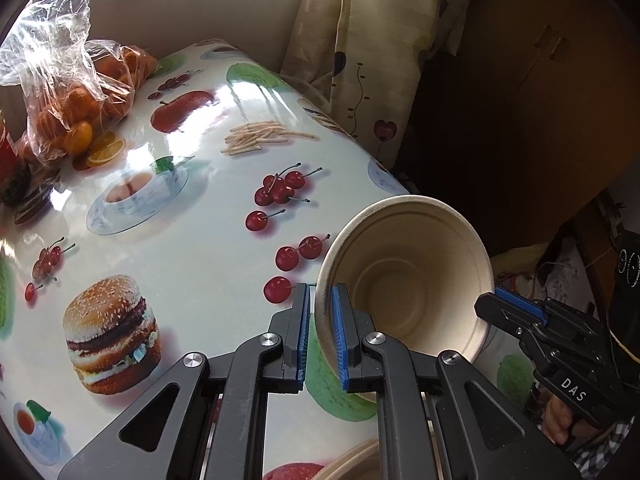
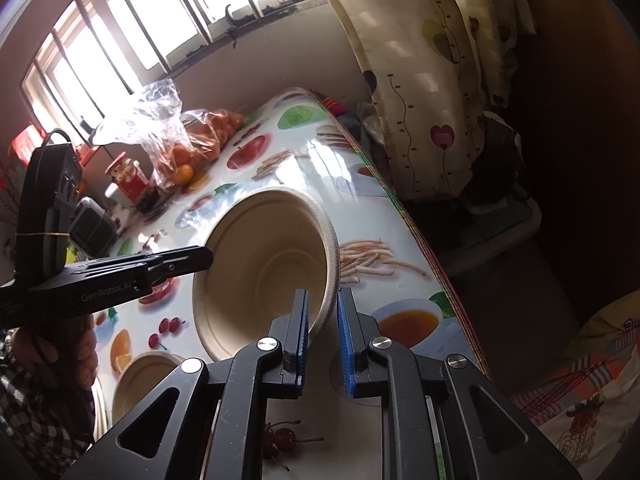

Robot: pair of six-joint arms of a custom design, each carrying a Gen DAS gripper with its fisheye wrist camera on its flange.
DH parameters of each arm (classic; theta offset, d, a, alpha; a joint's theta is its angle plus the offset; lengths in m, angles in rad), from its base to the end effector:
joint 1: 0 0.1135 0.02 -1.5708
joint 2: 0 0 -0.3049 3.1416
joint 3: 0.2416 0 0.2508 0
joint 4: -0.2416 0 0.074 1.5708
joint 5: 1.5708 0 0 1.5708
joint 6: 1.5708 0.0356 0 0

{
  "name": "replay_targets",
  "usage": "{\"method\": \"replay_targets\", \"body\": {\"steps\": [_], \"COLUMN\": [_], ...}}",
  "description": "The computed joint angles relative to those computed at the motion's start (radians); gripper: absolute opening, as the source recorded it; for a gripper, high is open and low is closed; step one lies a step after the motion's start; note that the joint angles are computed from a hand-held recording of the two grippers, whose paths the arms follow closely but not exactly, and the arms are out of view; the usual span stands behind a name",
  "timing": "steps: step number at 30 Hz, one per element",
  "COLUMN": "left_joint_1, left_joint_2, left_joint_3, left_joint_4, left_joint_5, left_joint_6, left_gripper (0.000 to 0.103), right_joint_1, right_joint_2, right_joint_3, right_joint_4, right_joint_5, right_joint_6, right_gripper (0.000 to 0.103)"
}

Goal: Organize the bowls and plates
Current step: 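Close the left tool on the bowl rim while the right tool closes near a bowl, then lift the beige bowl with the left tool while the right tool grips its bowl rim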

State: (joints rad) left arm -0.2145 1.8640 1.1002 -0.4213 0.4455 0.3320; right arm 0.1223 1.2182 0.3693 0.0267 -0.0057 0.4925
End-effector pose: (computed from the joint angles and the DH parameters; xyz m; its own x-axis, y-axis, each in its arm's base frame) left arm 0.3538 -0.0928 0.1820 -0.7416 0.4626 -0.4858 0.6264 0.7367 -0.2548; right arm 0.1938 0.0240 0.1762 -0.7002 0.3903 -0.5978 0.2330 0.9164 0.3255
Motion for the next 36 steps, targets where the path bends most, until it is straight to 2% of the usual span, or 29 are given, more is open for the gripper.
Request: {"method": "replay_targets", "body": {"steps": [36], "left_joint_1": [0.004], "left_joint_2": [-0.043], "left_joint_3": [-0.016], "left_joint_4": [-0.002], "left_joint_5": [0.016], "left_joint_6": [-0.006], "left_gripper": [0.012], "right_joint_1": [0.012], "right_joint_2": [-0.004], "right_joint_3": [0.003], "right_joint_4": [-0.012], "right_joint_5": [0.006], "right_joint_6": [0.064], "right_gripper": [0.017]}}
